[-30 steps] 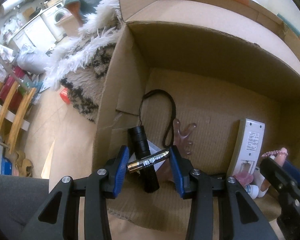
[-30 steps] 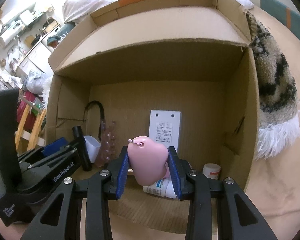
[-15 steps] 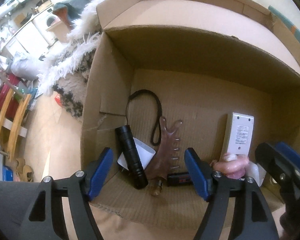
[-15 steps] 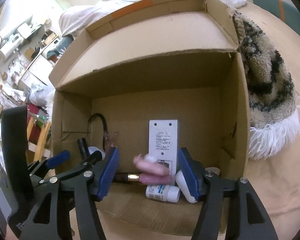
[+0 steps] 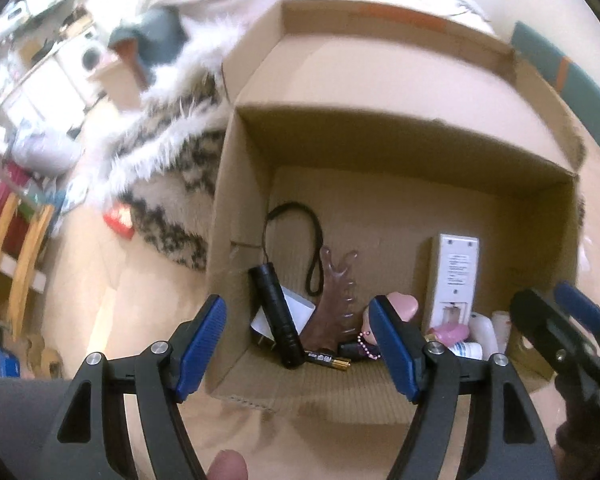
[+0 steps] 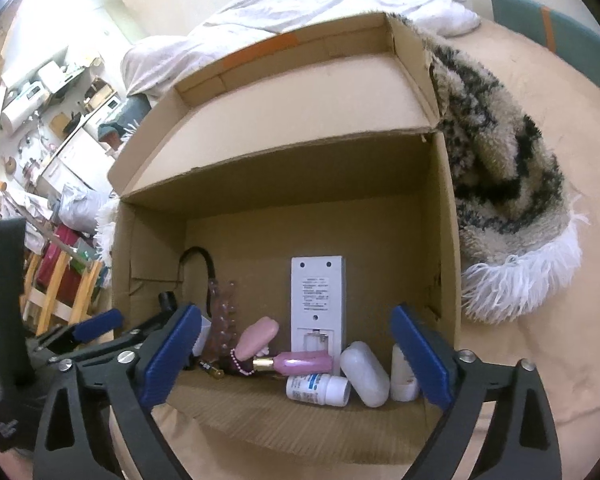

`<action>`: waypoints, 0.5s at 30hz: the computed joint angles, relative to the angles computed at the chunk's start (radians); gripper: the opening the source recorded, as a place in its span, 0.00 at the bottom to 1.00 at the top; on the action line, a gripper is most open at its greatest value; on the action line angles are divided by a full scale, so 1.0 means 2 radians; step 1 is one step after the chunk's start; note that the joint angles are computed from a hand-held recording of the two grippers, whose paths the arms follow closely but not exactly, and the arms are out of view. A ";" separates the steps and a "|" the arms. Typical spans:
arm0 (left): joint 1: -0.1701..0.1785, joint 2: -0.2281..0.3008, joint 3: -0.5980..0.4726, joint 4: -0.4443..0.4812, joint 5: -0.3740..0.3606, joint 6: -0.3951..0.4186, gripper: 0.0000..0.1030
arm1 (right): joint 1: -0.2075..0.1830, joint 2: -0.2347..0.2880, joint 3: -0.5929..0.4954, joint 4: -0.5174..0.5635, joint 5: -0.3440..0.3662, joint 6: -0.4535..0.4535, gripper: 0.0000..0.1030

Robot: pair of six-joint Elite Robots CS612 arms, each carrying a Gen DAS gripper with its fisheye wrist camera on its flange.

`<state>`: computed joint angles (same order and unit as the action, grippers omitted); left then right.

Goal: Organize rigid objects

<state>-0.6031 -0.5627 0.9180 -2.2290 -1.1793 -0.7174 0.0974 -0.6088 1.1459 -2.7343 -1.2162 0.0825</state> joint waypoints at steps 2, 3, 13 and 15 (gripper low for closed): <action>-0.002 -0.009 0.013 -0.009 0.009 0.010 0.69 | 0.000 -0.008 0.013 -0.017 0.001 0.001 1.00; -0.004 -0.015 0.021 -0.007 0.022 0.013 0.69 | 0.000 -0.012 0.021 -0.027 0.003 0.002 1.00; -0.006 -0.065 0.112 -0.093 0.000 0.055 0.70 | 0.002 -0.041 0.076 -0.051 -0.018 0.023 1.00; -0.005 -0.077 0.134 -0.114 -0.010 0.057 0.70 | 0.005 -0.050 0.091 -0.067 -0.031 0.017 1.00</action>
<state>-0.6136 -0.7160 1.1865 -2.4575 -1.1994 -0.6043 0.1071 -0.7083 1.3287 -2.8675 -1.2783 0.1170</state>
